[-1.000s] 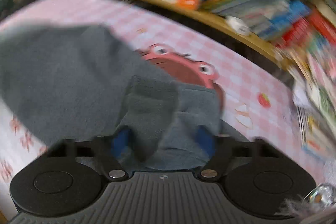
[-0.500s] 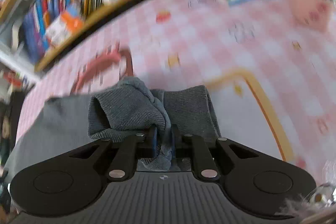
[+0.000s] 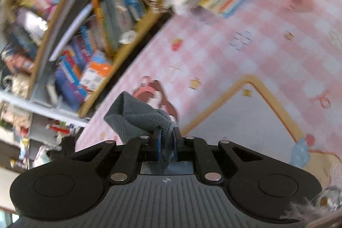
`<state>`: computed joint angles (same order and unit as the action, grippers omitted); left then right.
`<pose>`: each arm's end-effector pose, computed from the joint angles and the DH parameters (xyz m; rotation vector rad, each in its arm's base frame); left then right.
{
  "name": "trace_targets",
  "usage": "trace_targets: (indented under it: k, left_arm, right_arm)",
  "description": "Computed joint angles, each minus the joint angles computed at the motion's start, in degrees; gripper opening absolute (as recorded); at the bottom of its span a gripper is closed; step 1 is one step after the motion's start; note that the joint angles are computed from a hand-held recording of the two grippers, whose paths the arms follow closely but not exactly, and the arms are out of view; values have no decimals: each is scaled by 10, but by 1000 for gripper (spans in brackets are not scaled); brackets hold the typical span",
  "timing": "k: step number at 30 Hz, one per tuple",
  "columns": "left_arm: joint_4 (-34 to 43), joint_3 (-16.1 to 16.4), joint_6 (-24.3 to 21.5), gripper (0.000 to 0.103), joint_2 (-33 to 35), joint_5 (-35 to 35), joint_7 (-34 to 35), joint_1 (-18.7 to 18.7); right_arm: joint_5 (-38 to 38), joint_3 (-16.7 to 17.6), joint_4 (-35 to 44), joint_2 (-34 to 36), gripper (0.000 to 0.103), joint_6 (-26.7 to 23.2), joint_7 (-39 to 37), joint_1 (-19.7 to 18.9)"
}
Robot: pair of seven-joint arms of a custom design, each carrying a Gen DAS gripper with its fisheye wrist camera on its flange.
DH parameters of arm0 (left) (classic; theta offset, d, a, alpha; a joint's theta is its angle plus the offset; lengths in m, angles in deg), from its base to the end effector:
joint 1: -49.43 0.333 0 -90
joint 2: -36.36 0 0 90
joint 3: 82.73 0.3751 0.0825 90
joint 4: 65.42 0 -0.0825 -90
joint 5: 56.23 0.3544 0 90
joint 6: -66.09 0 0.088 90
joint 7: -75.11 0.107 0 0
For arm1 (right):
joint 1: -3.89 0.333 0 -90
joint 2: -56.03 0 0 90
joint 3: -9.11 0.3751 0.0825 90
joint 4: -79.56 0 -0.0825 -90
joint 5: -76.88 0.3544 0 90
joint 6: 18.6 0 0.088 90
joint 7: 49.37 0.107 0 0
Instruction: Fold clothes
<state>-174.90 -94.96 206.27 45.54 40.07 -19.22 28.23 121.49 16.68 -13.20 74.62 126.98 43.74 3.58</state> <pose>0.5164 -0.3299 0.5282 -2.3580 0.1946 -1.6453 0.6862 0.0641 0.5691 -1.1979 1.9550 0.1750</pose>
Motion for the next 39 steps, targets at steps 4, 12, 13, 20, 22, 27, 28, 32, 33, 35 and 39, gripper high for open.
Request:
trace_targets:
  k: [4,12,13,20,22,27,28,32,33,35,39]
  left_arm:
    - [15,5,33,4,14,-4,6,9]
    - [110,37,96,4,94,-7,60,21]
    - [128,43,100,4,108,-9,66,21]
    - [271,72,119,7,220,-142,182,27]
    - [312,61,104,14,247,-226,256,33]
    - [351,104,111,50,256,-209,329,-4]
    - [351,111,102,51,252,-211,356,-12]
    - [335,118,84,53,238,-245,440,-28]
    - [329,111,80,53,236,-262,472,-28]
    - [321,98,80,53,237,-299,530,-23]
    - [303,67,99,52,244,-374,644,-14]
  right_arm:
    - [-4,-5,-5,4,9,-33,36,-2]
    - [3,-1,78,75,9,-36,108,-3]
    - [-3,0,95,88,9,-31,123,-2]
    - [-71,-8,215,188,11,51,284,23]
    - [-123,-30,265,217,20,45,339,40]
    - [-234,-34,301,228,43,77,294,44]
    - [-257,-35,304,228,44,79,284,45]
    - [-338,-38,294,219,47,58,255,46]
    - [-355,-39,287,217,50,51,246,48]
    - [-384,-35,283,218,56,37,218,51]
    - [-424,-18,337,259,67,-10,121,57]
